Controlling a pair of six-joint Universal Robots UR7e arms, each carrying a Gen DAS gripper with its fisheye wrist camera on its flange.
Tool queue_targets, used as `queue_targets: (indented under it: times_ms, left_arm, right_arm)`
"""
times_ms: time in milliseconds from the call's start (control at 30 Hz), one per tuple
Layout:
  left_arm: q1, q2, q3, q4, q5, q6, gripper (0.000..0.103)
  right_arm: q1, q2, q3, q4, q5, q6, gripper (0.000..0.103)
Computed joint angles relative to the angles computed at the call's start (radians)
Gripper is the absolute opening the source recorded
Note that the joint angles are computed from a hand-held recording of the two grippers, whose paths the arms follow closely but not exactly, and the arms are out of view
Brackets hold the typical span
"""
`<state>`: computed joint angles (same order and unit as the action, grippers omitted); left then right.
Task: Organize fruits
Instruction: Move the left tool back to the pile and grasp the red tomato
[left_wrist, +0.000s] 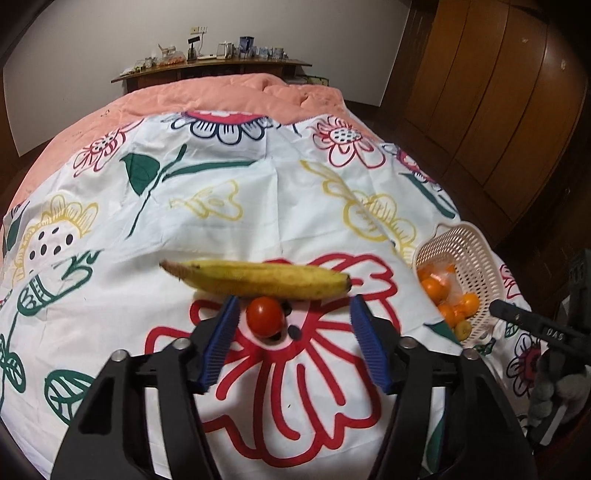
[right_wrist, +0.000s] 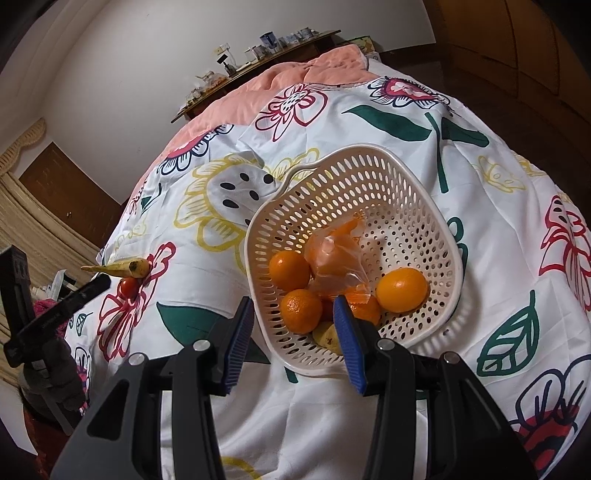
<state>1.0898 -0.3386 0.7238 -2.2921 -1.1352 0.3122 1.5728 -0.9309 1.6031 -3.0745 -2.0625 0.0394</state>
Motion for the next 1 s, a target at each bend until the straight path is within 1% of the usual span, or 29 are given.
queue_targets:
  times_ms: [133, 200, 300, 567, 733, 800, 900, 1000]
  left_arm:
    - [0.006, 0.008, -0.006, 0.019, 0.011, 0.001, 0.052]
    - [0.009, 0.016, -0.013, 0.036, 0.021, 0.006, 0.047]
    - [0.014, 0.035, -0.046, 0.068, 0.032, -0.009, 0.041]
    - [0.017, 0.095, -0.152, 0.136, 0.061, -0.029, 0.041]
    - [0.019, 0.121, -0.202, 0.177, 0.066, -0.040, 0.040]
    - [0.019, 0.125, -0.208, 0.180, 0.074, -0.045, 0.034]
    - [0.022, 0.127, -0.218, 0.186, 0.074, -0.061, 0.029]
    - [0.025, 0.121, -0.212, 0.183, 0.065, -0.072, 0.028]
  right_arm:
    - [0.000, 0.002, -0.004, 0.006, 0.003, -0.002, 0.045]
    - [-0.001, 0.002, -0.005, 0.008, 0.004, 0.000, 0.045]
    - [-0.001, 0.002, -0.006, 0.010, 0.004, 0.001, 0.045]
    - [0.001, 0.006, -0.011, 0.013, 0.007, -0.004, 0.045]
    - [0.002, 0.008, -0.013, 0.015, 0.008, -0.006, 0.045]
    - [0.002, 0.008, -0.012, 0.015, 0.009, -0.006, 0.045]
    - [0.005, 0.009, -0.015, 0.017, 0.008, -0.010, 0.045]
    - [0.010, 0.014, -0.020, 0.019, 0.007, -0.013, 0.045]
